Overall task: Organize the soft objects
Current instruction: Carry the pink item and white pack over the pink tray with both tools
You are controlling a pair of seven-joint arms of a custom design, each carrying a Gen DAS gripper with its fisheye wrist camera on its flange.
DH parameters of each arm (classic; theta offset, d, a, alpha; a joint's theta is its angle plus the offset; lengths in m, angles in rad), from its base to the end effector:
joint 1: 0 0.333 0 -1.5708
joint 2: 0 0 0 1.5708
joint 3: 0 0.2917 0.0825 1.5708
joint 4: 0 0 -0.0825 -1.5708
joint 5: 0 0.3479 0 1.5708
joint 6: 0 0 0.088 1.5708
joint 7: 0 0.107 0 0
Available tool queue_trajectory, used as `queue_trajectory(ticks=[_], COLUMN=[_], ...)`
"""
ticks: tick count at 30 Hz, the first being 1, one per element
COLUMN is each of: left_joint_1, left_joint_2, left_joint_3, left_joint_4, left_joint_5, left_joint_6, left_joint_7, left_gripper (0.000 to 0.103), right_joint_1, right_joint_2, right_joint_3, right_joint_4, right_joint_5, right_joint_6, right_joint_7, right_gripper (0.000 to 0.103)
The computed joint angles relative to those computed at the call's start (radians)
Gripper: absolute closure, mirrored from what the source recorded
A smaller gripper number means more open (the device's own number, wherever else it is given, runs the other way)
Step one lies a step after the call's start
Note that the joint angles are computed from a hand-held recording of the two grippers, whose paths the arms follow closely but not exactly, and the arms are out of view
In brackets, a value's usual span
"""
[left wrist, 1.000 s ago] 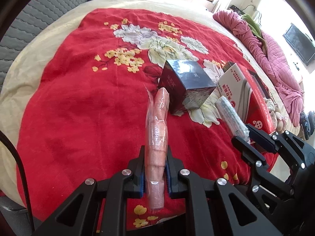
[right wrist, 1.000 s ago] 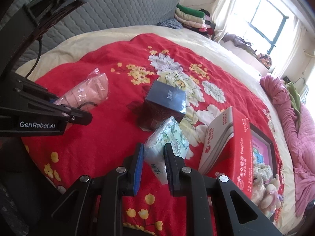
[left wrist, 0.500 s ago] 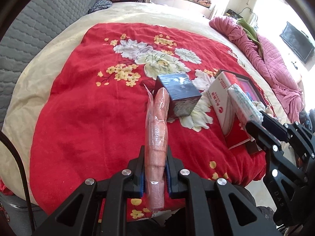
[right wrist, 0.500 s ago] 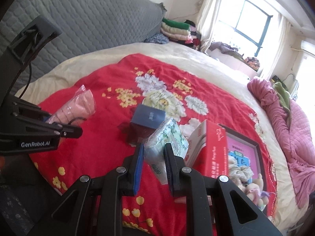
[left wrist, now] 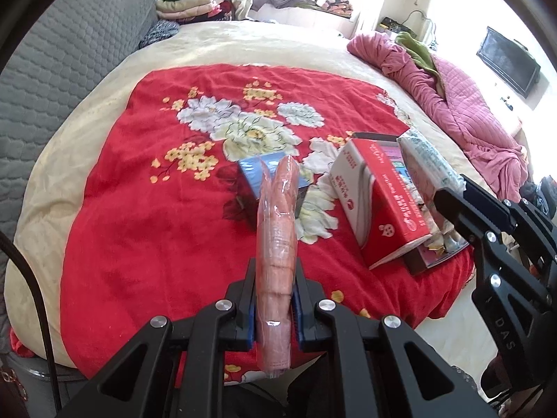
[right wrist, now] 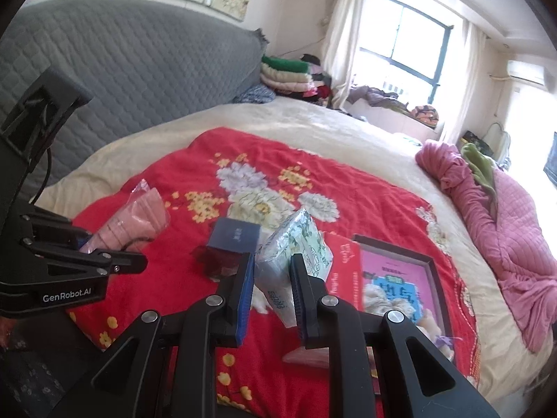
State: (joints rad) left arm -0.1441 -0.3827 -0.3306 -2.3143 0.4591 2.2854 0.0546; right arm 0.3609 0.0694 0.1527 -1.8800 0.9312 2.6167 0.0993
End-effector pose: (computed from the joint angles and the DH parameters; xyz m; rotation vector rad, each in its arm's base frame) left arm 0.3962 -0.2054 0.5127 -2.4498 1.0010 -0.5585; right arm 0.5222 0.2712 0.5286 -2.2220 0.2898 -0.4370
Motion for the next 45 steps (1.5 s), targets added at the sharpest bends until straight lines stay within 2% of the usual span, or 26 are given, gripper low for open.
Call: queue_trajectory(ticks=[13, 31, 45], left_joint_1=[-0.037, -0.132, -0.171], left_joint_2=[0.143, 0.362, 0.501], left_joint_3=[-0.011, 0.047, 0.103], left_joint_4=[0.213, 0.491, 0.668], left_joint_5=[0.074, 0.166, 0.177], left_joint_6=[-0.085, -0.12, -0.108], left_joint_7=[0.042, 0.132, 0.223], left_gripper=[0.087, 0.087, 0.087], right_joint_1=[-0.059, -0.168, -0.22], right_joint_2=[0.003, 0.081, 0.153], right_joint_3=[-0.037, -0.05, -0.037], right_joint_4=[0.073, 0.2, 0.293], right_joint_5=[0.05, 0.047, 0.022], right_joint_6=[-0.032, -0.031, -0.002], right_joint_7=[0.053, 0.154, 0.227], right_gripper=[0.082, 0.082, 0.082])
